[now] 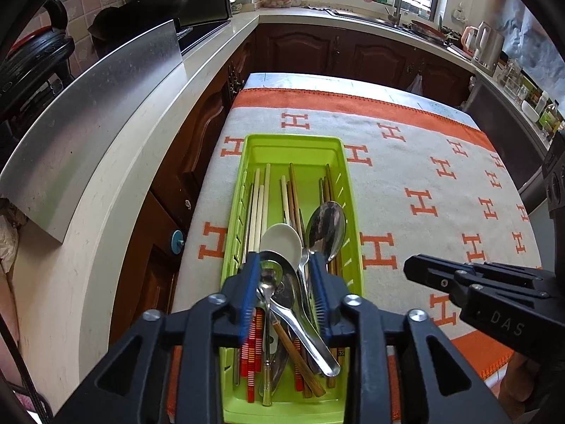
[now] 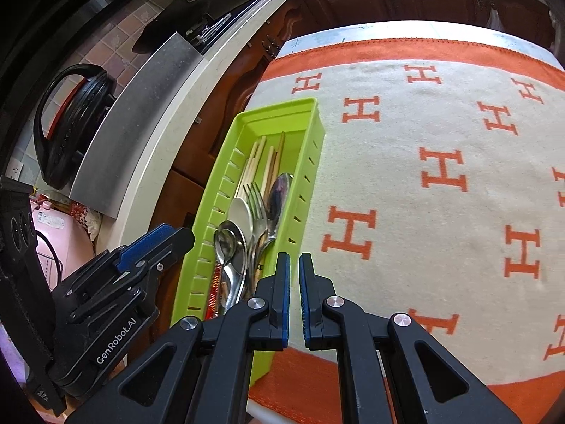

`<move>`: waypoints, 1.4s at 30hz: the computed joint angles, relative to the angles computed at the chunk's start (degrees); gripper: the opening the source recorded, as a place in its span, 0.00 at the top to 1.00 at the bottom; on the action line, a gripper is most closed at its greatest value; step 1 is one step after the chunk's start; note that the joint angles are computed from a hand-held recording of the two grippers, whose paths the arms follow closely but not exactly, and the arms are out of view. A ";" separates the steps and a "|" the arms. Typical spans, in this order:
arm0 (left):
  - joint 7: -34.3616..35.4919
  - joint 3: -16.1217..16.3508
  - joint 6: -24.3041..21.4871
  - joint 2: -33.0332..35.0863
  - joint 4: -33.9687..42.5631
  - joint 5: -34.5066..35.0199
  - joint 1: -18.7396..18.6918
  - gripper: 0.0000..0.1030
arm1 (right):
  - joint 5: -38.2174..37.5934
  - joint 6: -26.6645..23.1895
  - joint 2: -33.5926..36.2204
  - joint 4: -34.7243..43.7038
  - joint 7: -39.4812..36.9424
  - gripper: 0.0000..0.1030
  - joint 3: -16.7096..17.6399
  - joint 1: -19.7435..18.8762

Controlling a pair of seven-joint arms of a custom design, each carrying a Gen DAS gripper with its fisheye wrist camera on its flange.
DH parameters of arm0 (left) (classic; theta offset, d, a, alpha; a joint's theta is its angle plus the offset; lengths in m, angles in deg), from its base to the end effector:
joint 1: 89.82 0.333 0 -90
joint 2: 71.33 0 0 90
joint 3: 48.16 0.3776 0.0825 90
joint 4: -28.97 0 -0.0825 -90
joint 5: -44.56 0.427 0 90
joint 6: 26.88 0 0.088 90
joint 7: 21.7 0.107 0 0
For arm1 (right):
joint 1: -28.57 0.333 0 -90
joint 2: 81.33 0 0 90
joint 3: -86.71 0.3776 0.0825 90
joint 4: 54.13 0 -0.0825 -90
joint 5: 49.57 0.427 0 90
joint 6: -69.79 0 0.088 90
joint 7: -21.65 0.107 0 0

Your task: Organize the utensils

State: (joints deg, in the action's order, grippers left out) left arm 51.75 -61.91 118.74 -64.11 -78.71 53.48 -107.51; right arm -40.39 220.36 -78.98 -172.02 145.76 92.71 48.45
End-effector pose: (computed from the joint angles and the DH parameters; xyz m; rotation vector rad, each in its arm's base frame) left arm 0.5839 -0.3502 0.5475 -1.5918 2.2853 -0.6726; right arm 0.5762 0.2743 0.5151 -1.5819 2.0646 -0.0304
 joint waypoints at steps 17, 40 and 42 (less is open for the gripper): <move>-0.03 -2.41 -1.44 -0.70 -1.20 -5.77 -2.28 0.01 | -19.40 -1.82 -13.69 -12.76 8.65 0.65 0.77 -3.62; -11.63 -2.75 -4.90 3.69 10.72 5.75 -12.25 0.01 | -26.76 -9.12 -36.27 -23.04 10.96 0.46 3.63 -13.71; -12.69 -2.78 -5.30 3.53 11.26 7.40 -12.54 0.01 | -26.78 -9.57 -37.49 -22.58 10.46 0.43 3.50 -13.86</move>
